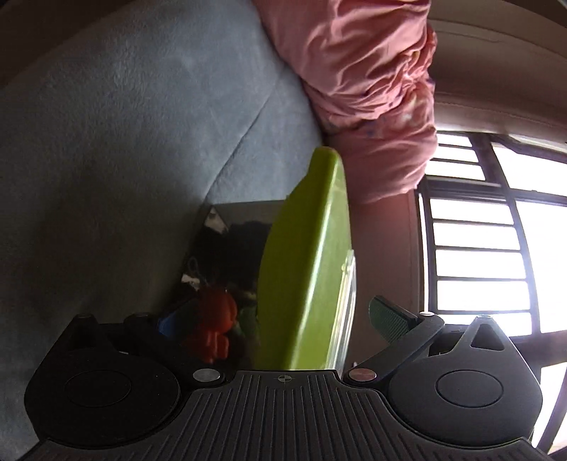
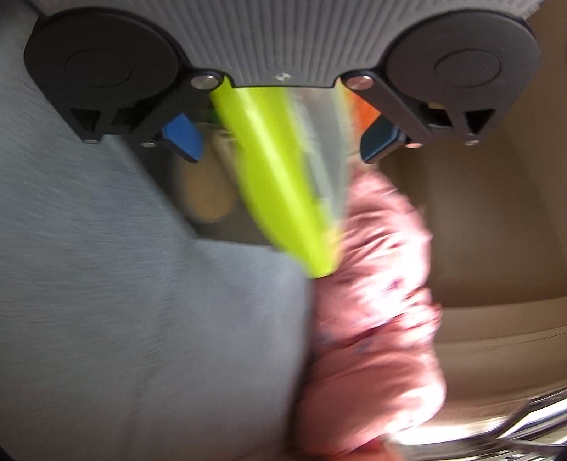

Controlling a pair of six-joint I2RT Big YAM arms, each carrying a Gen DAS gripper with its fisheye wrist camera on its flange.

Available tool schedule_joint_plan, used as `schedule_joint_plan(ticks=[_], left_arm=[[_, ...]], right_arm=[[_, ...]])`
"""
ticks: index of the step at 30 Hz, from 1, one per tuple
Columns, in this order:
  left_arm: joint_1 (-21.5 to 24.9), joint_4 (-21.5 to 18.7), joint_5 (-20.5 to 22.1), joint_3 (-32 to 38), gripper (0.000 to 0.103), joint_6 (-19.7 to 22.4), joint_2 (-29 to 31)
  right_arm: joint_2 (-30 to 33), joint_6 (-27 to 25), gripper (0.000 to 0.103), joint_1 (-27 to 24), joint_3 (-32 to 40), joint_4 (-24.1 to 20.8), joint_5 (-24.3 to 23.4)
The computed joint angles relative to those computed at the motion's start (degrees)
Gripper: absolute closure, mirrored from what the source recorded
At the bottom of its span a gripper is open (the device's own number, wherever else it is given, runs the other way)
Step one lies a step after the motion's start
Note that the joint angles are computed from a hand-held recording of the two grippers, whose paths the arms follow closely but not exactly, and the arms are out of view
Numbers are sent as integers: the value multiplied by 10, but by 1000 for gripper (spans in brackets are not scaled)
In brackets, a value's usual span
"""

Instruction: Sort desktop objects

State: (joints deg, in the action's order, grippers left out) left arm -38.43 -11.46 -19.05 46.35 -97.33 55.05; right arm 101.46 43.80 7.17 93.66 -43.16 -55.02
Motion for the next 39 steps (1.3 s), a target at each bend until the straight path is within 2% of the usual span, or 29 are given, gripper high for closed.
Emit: schedule_joint_plan(ticks=[2, 3, 5, 7, 10, 12, 15, 17, 20, 22, 24, 25, 27, 28, 29, 31, 32, 33, 34, 35, 36, 39], left_arm=[[-31, -23, -18, 29, 0, 25, 3], [-42, -48, -13, 49, 0, 28, 13], [-58, -100, -9, 89, 0, 18, 42], [-67, -156, -33, 126, 0, 7, 67], [-55, -236, -68, 200, 0, 25, 109], [-41, -293, -79, 251, 0, 44, 138], [-20, -360, -85, 309, 0, 60, 177], [-9, -376, -74, 310, 0, 60, 180], [-27, -359, -95, 251, 0, 2, 135], [-52, -368, -127, 234, 0, -39, 112], [-82, -417, -152, 243, 0, -84, 105], [-91, -450, -143, 256, 0, -98, 108], [-92, -477, -85, 274, 0, -71, 112], [-92, -465, -63, 272, 0, -51, 108], [-93, -436, -49, 264, 0, -32, 102], [-97, -369, -53, 242, 0, -15, 91], [-95, -359, -63, 244, 0, -13, 95], [-92, -377, -72, 258, 0, -15, 106], [-90, -409, -79, 278, 0, -17, 119], [-87, -451, -84, 303, 0, -19, 134], [-87, -510, -89, 336, 0, -22, 152], [-94, -720, -102, 458, 0, -33, 221]], right_arm=[[-35, -69, 6, -1, -26, -21, 58], [-53, -100, 6, -1, -45, -20, 75], [-83, -130, 7, 1, -84, -2, 98], [-111, -109, 9, 2, -136, 58, 106], [-144, -46, 14, 7, -193, 145, 117], [-158, -64, 22, 11, -208, 172, 130], [-180, -127, 29, 21, -222, 195, 141], [-185, -159, 29, 28, -223, 188, 135], [-179, -167, 24, 29, -209, 153, 130], [-176, -135, 20, 20, -206, 147, 119], [-177, -76, 15, 10, -216, 172, 120], [-177, -50, 15, 6, -220, 184, 127], [-175, -25, 20, 5, -226, 201, 144], [-174, -25, 22, 6, -227, 205, 148], [-174, -37, 26, 7, -228, 207, 148], [-180, -71, 29, 13, -232, 217, 152], [-183, -94, 30, 18, -233, 218, 157], [-186, -112, 30, 22, -233, 215, 162], [-189, -124, 29, 24, -232, 207, 165], [-191, -137, 24, 26, -231, 200, 168], [-193, -148, 18, 27, -226, 183, 177], [-197, -176, 6, 27, -197, 103, 219]])
